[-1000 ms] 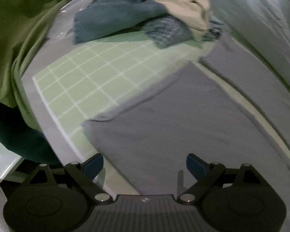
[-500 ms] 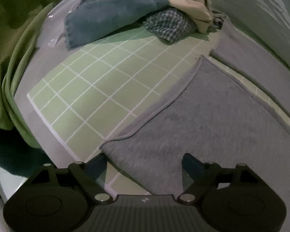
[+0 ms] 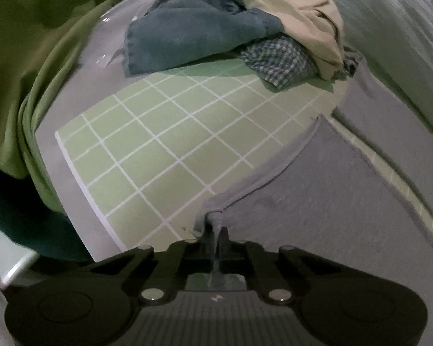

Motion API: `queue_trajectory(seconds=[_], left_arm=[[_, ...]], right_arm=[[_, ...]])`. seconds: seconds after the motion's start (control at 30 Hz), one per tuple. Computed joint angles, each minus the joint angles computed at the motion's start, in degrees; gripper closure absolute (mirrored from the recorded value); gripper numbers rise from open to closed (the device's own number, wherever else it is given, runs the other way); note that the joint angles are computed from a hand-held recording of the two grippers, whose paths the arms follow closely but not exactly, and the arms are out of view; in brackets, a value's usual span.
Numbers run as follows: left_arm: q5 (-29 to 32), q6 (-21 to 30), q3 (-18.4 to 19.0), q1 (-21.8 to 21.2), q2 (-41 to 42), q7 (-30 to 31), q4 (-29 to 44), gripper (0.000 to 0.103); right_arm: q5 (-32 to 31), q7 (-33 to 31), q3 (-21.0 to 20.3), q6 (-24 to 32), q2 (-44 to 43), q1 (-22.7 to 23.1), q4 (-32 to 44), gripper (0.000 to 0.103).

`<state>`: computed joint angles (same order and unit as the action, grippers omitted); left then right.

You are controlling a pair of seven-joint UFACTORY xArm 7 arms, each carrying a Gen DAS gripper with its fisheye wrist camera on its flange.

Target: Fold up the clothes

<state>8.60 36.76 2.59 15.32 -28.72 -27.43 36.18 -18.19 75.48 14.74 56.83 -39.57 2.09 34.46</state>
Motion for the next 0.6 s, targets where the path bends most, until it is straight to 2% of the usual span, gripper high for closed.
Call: queue_trajectory(seconds=[0.2,0.3,0.33,0.4,0.43,0.6], left_arm=[[1.2,-0.6,-1.1,2.2,-0.9,-6.0,0.4,0.101],[2.7,-0.8,-1.6,3.7,-1.3,-9.0,1.3,0.101],[3.7,-0.9,-1.8,4.4,-1.4,-10.0,1.6,0.101],[5.3,-1.0,-2.0,5.5,-1.6,-11.5,2.1,0.101],[5.7,-0.9,-1.9,5.9,-1.6,-12.1,2.5,0.101],[6.5,-0.8,-0.9,7.2,-2.3,-14.7,3.7,0.101]], right_arm=[[-1.4,1.7,-3.4,-1.6,-2.4,-5.2,-1.9,0.021],[-2.5,1.6,-4.6,-2.9,-3.2,-7.8,-3.0,0.032],[-2.7,1.4,-4.9,-3.4,-3.7,-8.4,-3.4,0.043],[-2.7,-0.3,-5.7,-4.3,-4.4,-8.8,-4.1,0.075],[-2.3,-1.9,-6.5,-4.8,-4.8,-8.6,-4.4,0.099],[0.2,-2.6,-5.6,-6.2,-13.7,-9.2,-7.0,0.101]])
